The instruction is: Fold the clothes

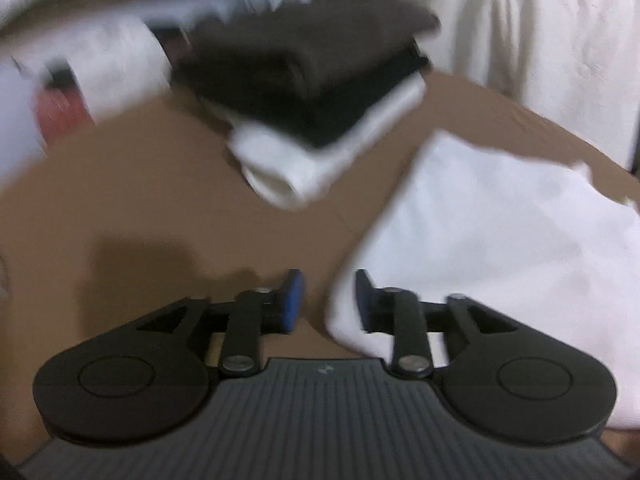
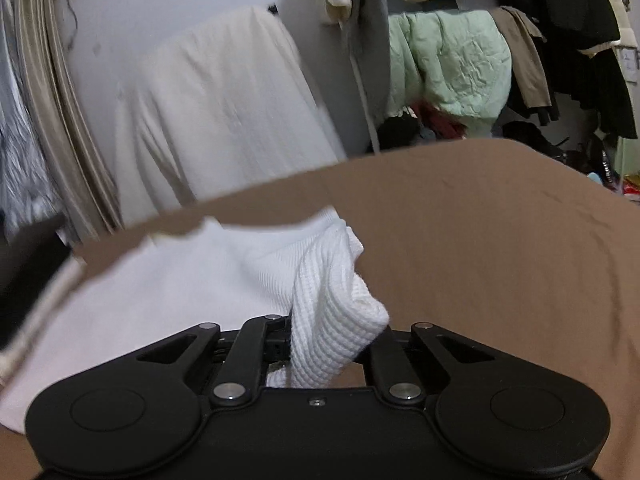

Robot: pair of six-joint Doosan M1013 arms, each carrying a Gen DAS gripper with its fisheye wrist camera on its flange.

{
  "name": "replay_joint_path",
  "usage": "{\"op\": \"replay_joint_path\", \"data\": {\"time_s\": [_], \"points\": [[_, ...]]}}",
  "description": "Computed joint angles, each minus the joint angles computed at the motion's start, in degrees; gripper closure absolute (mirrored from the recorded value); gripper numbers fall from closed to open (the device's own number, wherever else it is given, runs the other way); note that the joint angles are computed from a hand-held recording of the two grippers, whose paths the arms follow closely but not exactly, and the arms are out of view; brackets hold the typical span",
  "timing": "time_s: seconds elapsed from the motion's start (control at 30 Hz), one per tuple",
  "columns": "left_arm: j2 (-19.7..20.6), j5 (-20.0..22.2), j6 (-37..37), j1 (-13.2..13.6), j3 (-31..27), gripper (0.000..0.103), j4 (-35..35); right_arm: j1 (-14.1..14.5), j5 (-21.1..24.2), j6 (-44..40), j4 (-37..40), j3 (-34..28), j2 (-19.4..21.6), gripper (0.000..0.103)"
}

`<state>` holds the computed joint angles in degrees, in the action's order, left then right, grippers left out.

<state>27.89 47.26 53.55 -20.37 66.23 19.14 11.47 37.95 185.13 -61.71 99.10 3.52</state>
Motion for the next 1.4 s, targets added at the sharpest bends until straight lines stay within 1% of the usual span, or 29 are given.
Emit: {"op": "replay_joint_path", "data": {"time_s": [0.03,0.07,0.13,0.2,0.23,0.3,0.33,0.37,0.43,0.5,0.53,0.57,0.6,0.7,0.73,0.77,0.83,0.87,0.93,0.97,1.0,1.03,1.1,1.2,1.27,1.3,1.33,1.37,1.4], "points": [[0.70,1.24,4.38,0.81,-1.07,0.063,-5.79,-0.38,-0.16,-1.72,1.97,-0.28,-0.05,0.093],[1.60,2.97,7.96,1.06,-2.24,0.062,-8.57,-0.59,0.62,-4.04,3.79,-0.48,0.34,0.093],[2.71,5.27,12.16,0.35,-3.85,0.061,-8.39,-0.77,3.17,-8.55,6.86,-0.83,1.59,0.093],[2.59,2.85,14.46,-0.27,-3.32,0.056,-6.63,-1.66,2.88,-9.33,11.57,-0.11,2.18,0.093],[1.97,0.02,16.20,-0.07,-2.22,0.052,-8.65,-1.82,2.16,-7.51,11.67,0.64,2.03,0.092],[0.77,-5.68,20.65,0.44,-0.01,0.051,-13.97,-1.91,1.11,-4.57,10.52,1.82,1.65,0.090],[0.53,-7.35,24.33,0.84,0.55,0.051,-18.56,-1.96,1.29,-5.00,10.60,1.85,1.52,0.087],[0.35,-8.74,28.18,1.20,1.03,0.050,-23.31,-1.98,1.95,-5.12,10.74,1.80,1.34,0.079],[-0.61,-10.43,32.23,0.52,2.18,0.049,-26.37,-1.87,4.23,-4.24,10.98,1.74,0.88,0.069],[-0.46,-10.71,35.59,-0.02,2.30,0.045,-27.20,-1.56,7.11,-2.24,11.42,2.10,0.13,0.068],[-0.08,-9.99,36.68,-0.33,1.87,0.044,-27.78,-1.39,8.30,-0.98,11.51,2.53,-0.37,0.065],[0.07,-9.04,37.75,-0.61,1.64,0.044,-29.27,-1.44,8.04,0.51,11.62,3.37,-1.16,0.061],[0.20,-8.06,38.77,-0.88,1.42,0.044,-30.78,-1.77,5.94,1.81,12.41,4.51,-2.23,0.061],[0.70,-5.47,39.28,-2.05,0.54,0.044,-33.43,-3.22,-2.69,4.20,16.67,7.91,-5.35,0.059],[1.21,-4.65,39.47,-2.36,-0.07,0.044,-33.89,-3.88,-6.49,4.43,18.75,8.96,-6.08,0.053],[1.73,-3.82,39.66,-2.67,-0.69,0.044,-34.35,-4.47,-10.26,4.38,21.34,9.92,-6.56,0.045],[2.83,-1.90,39.79,-3.29,-2.12,0.043,-34.98,-5.21,-16.05,2.32,27.59,10.93,-6.45,0.042],[4.48,2.18,40.46,-3.96,-4.77,0.039,-32.15,-5.53,-18.76,0.30,31.53,11.36,-6.26,0.042],[9.28,15.56,46.33,-5.85,-13.14,0.038,-24.33,-5.59,-21.72,-2.22,36.29,11.24,-5.31,0.041],[10.67,18.85,46.77,-5.95,-16.12,0.036,-23.73,-5.49,-22.44,-3.55,38.00,10.69,-4.58,0.038],[11.61,20.42,47.27,-5.89,-18.07,0.036,-23.93,-5.49,-22.53,-6.09,40.10,9.89,-3.84,0.037],[12.46,21.98,45.45,-5.16,-19.85,0.036,-26.64,-5.58,-22.13,-9.33,42.30,8.90,-3.09,0.036],[12.28,20.54,43.84,-3.73,-18.95,0.035,-31.93,-5.65,-21.04,-10.99,42.23,7.19,-1.69,0.036],[10.66,17.92,42.56,-1.98,-15.09,0.035,-37.37,-6.07,-21.38,-6.94,37.15,6.00,-0.03,0.036],[10.46,19.03,42.23,-0.67,-15.29,0.035,-41.14,-6.48,-22.45,-2.68,32.73,5.79,0.90,0.038],[10.10,18.52,41.38,0.09,-14.88,0.035,-43.47,-6.63,-22.52,-0.52,30.75,5.76,1.11,0.039],[9.72,17.90,40.51,0.85,-14.42,0.035,-45.85,-6.74,-22.20,1.32,29.22,5.73,1.15,0.045],[9.19,17.18,39.27,1.43,-13.59,0.035,-47.33,-6.79,-21.16,0.78,29.27,5.34,1.32,0.056],[8.74,16.83,38.49,1.85,-12.81,0.035,-48.60,-6.78,-19.62,-1.21,30.17,4.68,1.57,0.063]]}}
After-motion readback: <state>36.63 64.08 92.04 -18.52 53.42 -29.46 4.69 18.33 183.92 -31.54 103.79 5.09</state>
